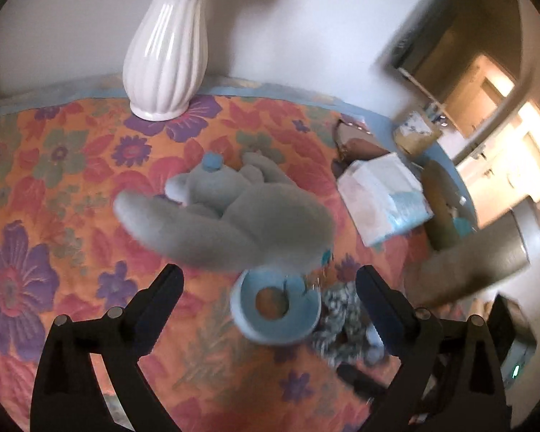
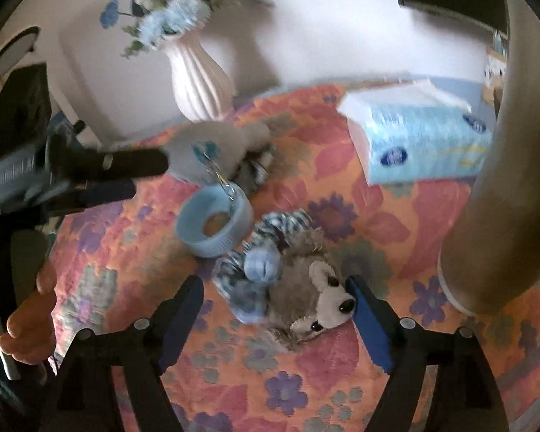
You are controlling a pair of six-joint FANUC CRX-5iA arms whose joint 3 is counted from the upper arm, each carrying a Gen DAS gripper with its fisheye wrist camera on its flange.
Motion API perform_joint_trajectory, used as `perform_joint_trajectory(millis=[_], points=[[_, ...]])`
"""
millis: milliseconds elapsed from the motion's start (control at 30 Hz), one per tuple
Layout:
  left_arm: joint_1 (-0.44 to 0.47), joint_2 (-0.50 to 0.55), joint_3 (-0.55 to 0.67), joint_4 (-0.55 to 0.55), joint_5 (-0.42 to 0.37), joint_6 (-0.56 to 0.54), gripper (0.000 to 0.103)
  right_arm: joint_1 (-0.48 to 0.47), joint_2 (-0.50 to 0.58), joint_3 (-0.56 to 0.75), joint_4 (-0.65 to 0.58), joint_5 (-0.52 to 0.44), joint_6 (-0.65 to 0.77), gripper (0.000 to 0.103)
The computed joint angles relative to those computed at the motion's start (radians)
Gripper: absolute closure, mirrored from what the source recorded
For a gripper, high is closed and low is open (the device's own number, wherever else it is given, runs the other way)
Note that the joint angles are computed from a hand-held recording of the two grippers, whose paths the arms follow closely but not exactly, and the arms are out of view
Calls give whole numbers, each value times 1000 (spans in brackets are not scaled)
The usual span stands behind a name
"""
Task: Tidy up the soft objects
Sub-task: 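Grasp the grey plush bunny with the left gripper while the right grasps the brown plush bear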
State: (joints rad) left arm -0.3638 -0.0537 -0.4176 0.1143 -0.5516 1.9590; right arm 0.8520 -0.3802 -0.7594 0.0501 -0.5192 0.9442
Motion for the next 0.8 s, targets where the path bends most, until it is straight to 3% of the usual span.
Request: perform_joint_trajectory(millis=[167,233,267,300,367,400,433,533,633,800], points=[[-66,122,203,-231,-160,215,7,-14,9,3,-17,16,35,24],[-79,141,228,-271,-174,254,11,-21,12,6,-28,20,45,24],[-73,139,215,-253,-154,239,36,-25,13,8,-34,22,49,24],[-53,130,179,-183,-115,179,41,-29,14,10,-40,24,52,24],[-45,103,135,-162,-66,171,42,-26,9,1,-22,36,34,26],[-50,89,127,-185,-59,186,42,-20,3,-12,9,46,8,32],[-54,70,113,-198,-49,193,42,-19,5,-9,5,44,24,49],[-58,-27,30,-190,19,163,42,-9,-4,-24,43,55,1,51],[-93,-134,-1,-288,-17,229,42,-1,-49,-43,37,71,3,52],[-166,-282,-57,-402,-127,330,42,60,-126,-103,184,79,-108,52]])
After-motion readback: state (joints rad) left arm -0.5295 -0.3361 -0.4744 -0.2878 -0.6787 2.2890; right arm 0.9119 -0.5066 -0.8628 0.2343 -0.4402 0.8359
